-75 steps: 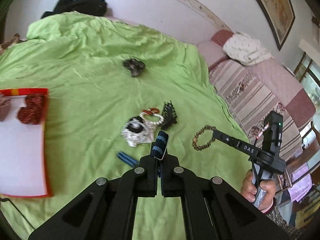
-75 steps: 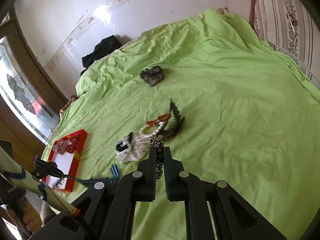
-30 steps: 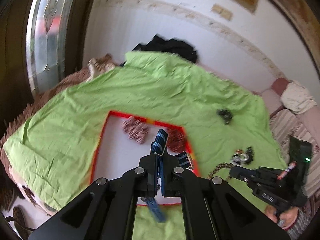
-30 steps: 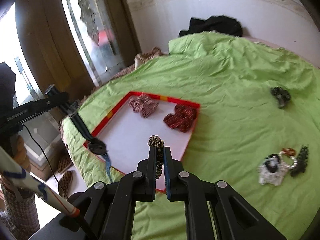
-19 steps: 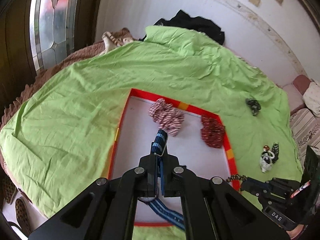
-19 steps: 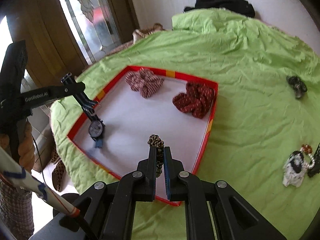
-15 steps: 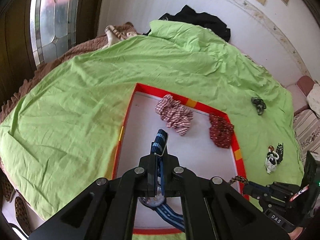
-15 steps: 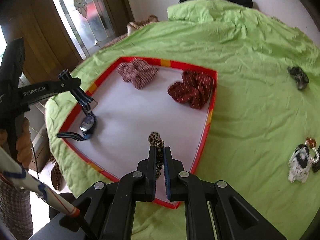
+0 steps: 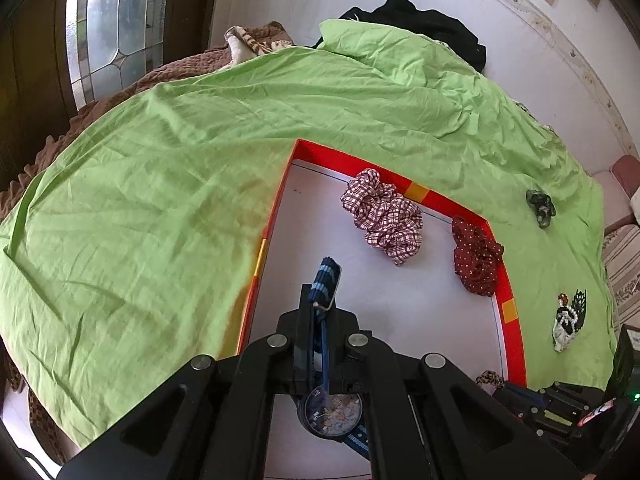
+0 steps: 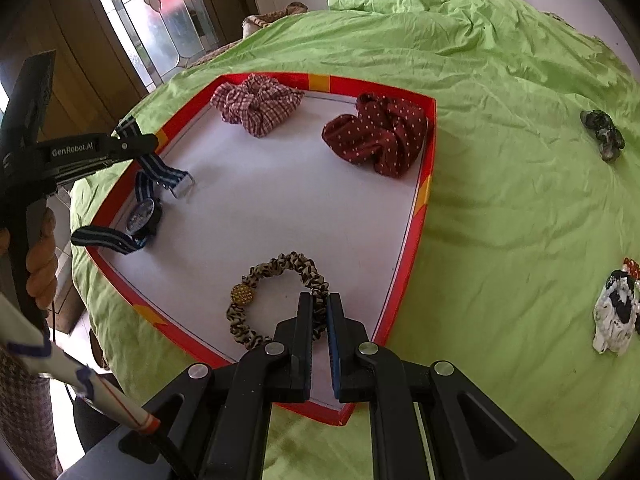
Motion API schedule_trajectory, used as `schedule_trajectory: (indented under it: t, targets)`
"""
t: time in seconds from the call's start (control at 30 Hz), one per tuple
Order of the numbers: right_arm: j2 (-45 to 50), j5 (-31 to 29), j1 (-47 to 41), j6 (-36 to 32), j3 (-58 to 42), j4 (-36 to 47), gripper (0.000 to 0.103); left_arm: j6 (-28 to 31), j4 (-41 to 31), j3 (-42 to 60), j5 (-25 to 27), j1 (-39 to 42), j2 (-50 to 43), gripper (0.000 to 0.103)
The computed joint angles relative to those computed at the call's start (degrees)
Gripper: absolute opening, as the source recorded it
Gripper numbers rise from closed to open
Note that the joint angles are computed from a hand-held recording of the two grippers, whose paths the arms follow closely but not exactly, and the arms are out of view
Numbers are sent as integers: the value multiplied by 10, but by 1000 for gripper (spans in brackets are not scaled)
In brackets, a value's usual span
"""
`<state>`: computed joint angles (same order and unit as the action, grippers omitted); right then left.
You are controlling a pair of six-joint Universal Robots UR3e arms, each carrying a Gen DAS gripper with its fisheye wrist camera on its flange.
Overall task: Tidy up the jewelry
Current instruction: 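Open both tools to set the watch and scrunchie in the tray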
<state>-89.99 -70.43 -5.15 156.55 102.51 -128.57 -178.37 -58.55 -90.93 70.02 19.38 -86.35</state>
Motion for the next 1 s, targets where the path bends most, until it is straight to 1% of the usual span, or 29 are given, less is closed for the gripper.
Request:
schedule_trajectory:
  t: [0.03, 0.1, 0.13, 0.17, 0.23, 0.3, 0.37, 0.43, 0.53, 0.67, 0.73, 0.9, 1.0]
  targets:
    - [-1, -1, 0, -1, 2, -2, 8, 0, 0, -1, -3, 1, 3, 2]
    - [-4, -4, 1, -1, 8, -10, 8, -2, -5, -2, -5, 5, 10, 6]
    - [-5, -5, 1, -1, 9, -10, 10, -5, -7, -4, -7, 7, 16, 18]
    - [-6, -2, -1, -1, 9, -8, 13, -10, -7, -7, -10, 10, 23, 36]
    - [-11, 7, -8, -2, 11, -2, 19, -22, 1, -22, -19, 20, 46, 51]
    - [-20, 19, -15, -5, 16, 2, 26, -22, -7, -23, -32, 30, 61, 51]
    - [-34, 13, -14, -4, 26, -9, 42, -21, -25, -19, -42, 39, 77, 51]
    - [-54, 20, -19, -10, 41, -16, 47, -24, -36, -15, -42, 44, 92, 51]
    - [-87, 27, -29, -18, 60, -20, 49, -31, -49, -12, -35, 46, 117, 52]
    - [-145, 60, -71, -40, 90, 0, 56, -44, -60, -11, -21, 38, 148, 61]
    - [-179, 80, -102, -59, 105, 22, 56, -53, -62, -8, -1, 18, 156, 62]
    - [-278, 129, -218, -150, 152, 100, 57, -78, -67, 15, 55, -57, 141, 66]
    - [-335, 159, -323, -231, 164, 179, 57, -100, -67, 30, 87, -113, 124, 67]
